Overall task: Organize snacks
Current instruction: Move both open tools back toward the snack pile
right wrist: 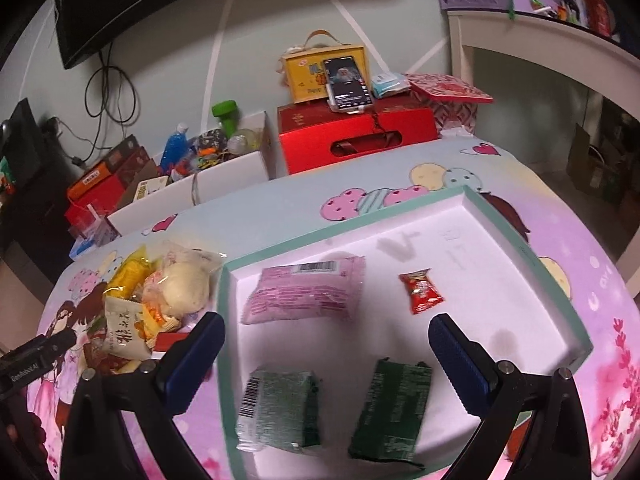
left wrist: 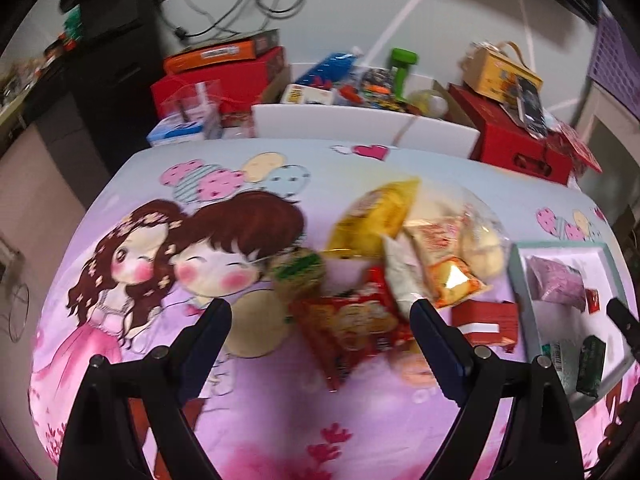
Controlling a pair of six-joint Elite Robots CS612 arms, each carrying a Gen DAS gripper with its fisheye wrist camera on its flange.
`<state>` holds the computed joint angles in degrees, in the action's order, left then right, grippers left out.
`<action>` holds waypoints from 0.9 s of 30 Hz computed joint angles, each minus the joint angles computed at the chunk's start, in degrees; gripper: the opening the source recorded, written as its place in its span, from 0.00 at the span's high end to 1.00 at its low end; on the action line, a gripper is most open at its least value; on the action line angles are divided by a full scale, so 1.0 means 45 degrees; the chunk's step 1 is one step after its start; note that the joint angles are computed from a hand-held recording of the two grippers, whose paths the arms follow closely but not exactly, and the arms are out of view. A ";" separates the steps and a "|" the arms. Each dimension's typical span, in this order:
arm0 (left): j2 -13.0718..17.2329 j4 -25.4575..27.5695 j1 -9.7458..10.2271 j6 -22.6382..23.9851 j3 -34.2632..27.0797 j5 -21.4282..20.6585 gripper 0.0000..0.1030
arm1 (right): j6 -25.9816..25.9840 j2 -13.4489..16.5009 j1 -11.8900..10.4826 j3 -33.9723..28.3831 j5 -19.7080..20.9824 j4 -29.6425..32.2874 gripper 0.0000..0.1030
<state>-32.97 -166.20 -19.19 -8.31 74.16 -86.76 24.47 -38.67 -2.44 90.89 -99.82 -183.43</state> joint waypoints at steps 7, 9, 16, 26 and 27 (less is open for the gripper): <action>-0.0011 0.0349 0.0408 -0.0739 0.0021 0.0124 0.12 | -0.0331 0.0300 0.0282 -0.0574 0.0864 0.0382 0.00; -0.0001 0.0430 0.0539 -0.1015 0.0010 -0.0011 0.12 | -0.0550 0.0402 0.0388 -0.0788 0.1117 0.0496 0.00; 0.0043 0.0546 0.0888 -0.1969 -0.0015 -0.0373 0.12 | -0.1325 0.0804 0.0866 -0.1643 0.1760 0.0999 0.00; 0.0216 0.0795 0.1018 -0.2467 -0.0252 -0.0838 0.12 | -0.2050 0.1349 0.1402 -0.2673 0.2319 0.2307 0.00; 0.0263 0.0904 0.1009 -0.2449 -0.0320 -0.0894 0.12 | -0.2019 0.1395 0.1425 -0.2746 0.2445 0.2508 0.00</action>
<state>-31.78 -162.14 -14.64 -19.33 72.72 -90.78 15.38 -32.39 3.98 78.54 -88.82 -172.14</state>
